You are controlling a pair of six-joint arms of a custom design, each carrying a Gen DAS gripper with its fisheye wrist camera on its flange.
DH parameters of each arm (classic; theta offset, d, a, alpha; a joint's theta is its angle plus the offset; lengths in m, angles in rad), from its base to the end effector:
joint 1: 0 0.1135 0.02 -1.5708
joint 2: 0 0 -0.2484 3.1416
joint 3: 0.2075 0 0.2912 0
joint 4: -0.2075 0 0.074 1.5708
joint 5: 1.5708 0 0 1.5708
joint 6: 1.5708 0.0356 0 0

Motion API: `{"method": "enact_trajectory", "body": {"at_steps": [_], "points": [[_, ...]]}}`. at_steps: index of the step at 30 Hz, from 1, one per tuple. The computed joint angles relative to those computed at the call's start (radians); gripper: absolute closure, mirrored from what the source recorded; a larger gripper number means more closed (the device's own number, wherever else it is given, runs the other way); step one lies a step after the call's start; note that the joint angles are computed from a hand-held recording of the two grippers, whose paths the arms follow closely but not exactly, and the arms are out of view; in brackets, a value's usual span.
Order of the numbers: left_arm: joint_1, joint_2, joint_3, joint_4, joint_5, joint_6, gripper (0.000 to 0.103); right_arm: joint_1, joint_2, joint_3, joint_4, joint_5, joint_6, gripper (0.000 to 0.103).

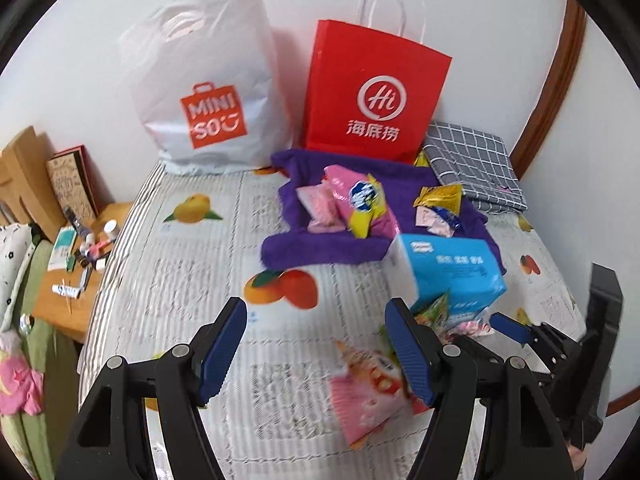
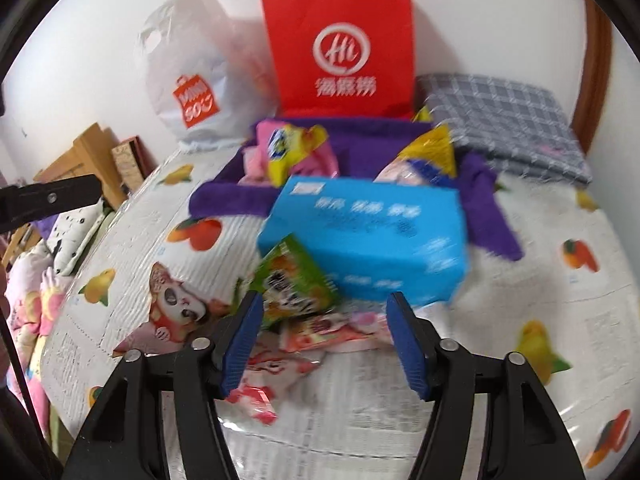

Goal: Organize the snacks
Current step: 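Move both tools back toward the remaining snack packets, then grasp the green snack packet with the right tool while the left tool grasps a pink-white packet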

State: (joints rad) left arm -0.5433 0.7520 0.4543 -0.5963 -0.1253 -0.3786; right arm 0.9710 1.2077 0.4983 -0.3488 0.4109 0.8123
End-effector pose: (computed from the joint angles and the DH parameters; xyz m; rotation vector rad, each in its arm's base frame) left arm 0.1710 -0.0981 0.1717 0.1489 2.4669 -0.2480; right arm 0.1469 0.1896 0.1127 -0.0621 2.5050 0.1827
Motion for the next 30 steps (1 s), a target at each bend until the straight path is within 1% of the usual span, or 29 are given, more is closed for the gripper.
{"method": "enact_trajectory", "body": {"at_steps": [5,10,13,15,16,18,19,20,26,30], "points": [[0.092,-0.039,-0.063,0.018,0.081,0.045,0.033,-0.038,0.177,0.069,0.092,-0.076,0.026,0.034],[0.134,-0.045,-0.107,0.048,0.130,0.083,0.033,-0.055,0.335,0.152,0.124,-0.091,0.046,0.034],[0.131,-0.035,-0.123,0.067,0.140,0.088,0.033,-0.066,0.381,0.181,0.134,-0.105,0.057,0.034],[0.133,-0.028,-0.131,0.079,0.159,0.086,0.033,-0.072,0.384,0.182,0.144,-0.113,0.067,0.035],[0.131,-0.026,-0.134,0.081,0.166,0.083,0.033,-0.074,0.373,0.170,0.154,-0.119,0.071,0.039],[0.122,-0.023,-0.140,0.087,0.181,0.076,0.033,-0.074,0.336,0.140,0.167,-0.124,0.073,0.042],[0.113,-0.017,-0.140,0.092,0.184,0.070,0.033,-0.070,0.310,0.125,0.165,-0.122,0.076,0.049],[0.104,-0.010,-0.140,0.097,0.184,0.065,0.033,-0.067,0.287,0.113,0.155,-0.119,0.080,0.051],[-0.004,0.077,-0.124,0.151,0.167,-0.010,0.033,-0.034,0.057,0.004,0.095,-0.076,0.100,0.054],[-0.086,0.172,-0.104,0.197,0.134,-0.056,0.033,0.010,-0.134,-0.066,-0.007,-0.014,0.103,0.055]]}}
